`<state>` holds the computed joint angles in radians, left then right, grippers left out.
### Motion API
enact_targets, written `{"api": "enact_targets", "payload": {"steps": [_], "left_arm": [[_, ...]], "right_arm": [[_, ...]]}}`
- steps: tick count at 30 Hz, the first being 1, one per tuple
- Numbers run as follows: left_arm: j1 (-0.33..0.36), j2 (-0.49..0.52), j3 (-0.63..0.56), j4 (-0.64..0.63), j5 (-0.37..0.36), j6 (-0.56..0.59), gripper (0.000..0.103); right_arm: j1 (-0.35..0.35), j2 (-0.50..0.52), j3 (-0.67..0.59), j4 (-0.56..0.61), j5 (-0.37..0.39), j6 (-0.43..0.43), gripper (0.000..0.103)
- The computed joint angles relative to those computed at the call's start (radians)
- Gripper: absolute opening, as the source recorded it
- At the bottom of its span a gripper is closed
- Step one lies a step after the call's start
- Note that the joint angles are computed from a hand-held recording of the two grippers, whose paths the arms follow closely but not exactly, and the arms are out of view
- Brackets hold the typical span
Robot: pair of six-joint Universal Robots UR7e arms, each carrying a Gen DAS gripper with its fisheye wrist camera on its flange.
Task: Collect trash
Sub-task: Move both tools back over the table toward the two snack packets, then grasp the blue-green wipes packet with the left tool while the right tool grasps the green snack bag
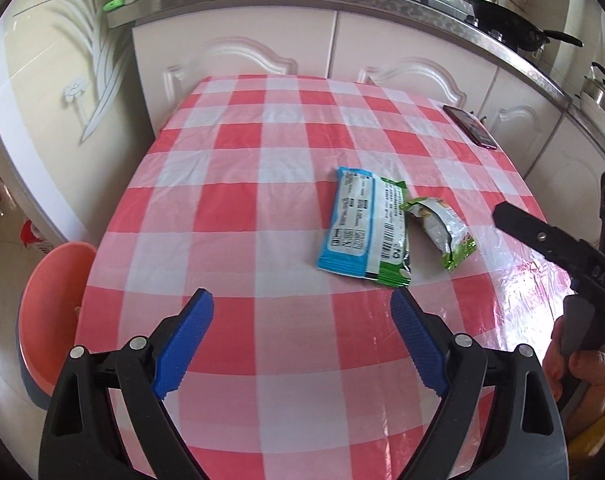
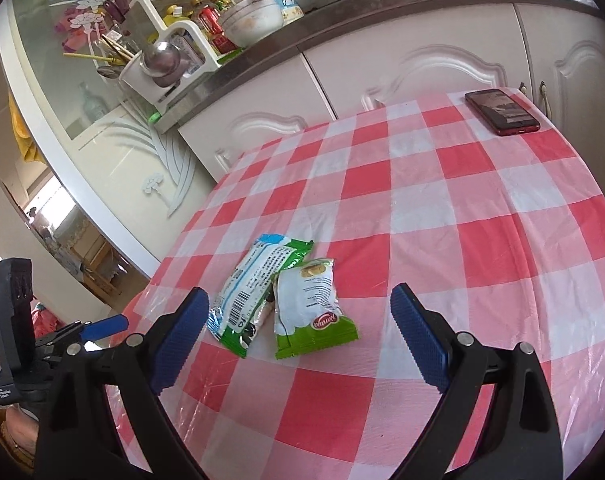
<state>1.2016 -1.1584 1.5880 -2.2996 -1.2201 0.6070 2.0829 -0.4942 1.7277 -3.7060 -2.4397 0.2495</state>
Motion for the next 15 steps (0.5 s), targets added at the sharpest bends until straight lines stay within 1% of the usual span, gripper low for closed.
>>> {"api": "enact_targets", "payload": {"steps": [2,7,10,12,15], "left_arm": [[-0.004,0.001,0.008,-0.003,-0.002,0.009,0.089],[-0.013,0.009,0.012,0.011,-0.018,0.034,0.089],[-0.02,0.017,0.008,0.024,-0.019,0.054,0.089],[-0.023,0.023,0.004,0.033,-0.023,0.066,0.089],[-0.025,0.03,0.008,0.028,-0.029,0.085,0.089]], "right_arm": [[-0.003,-0.002,-0.003,0.029,0.003,-0.005,0.09],[-0.018,-0.008,-0.016,0.127,0.021,0.005,0.075],[-0.029,-0.009,-0.024,0.178,0.029,0.023,0.073],[-0.032,-0.008,-0.031,0.198,0.015,0.024,0.072],[-0.033,-0.004,-0.045,0.234,-0.009,0.015,0.065]]}}
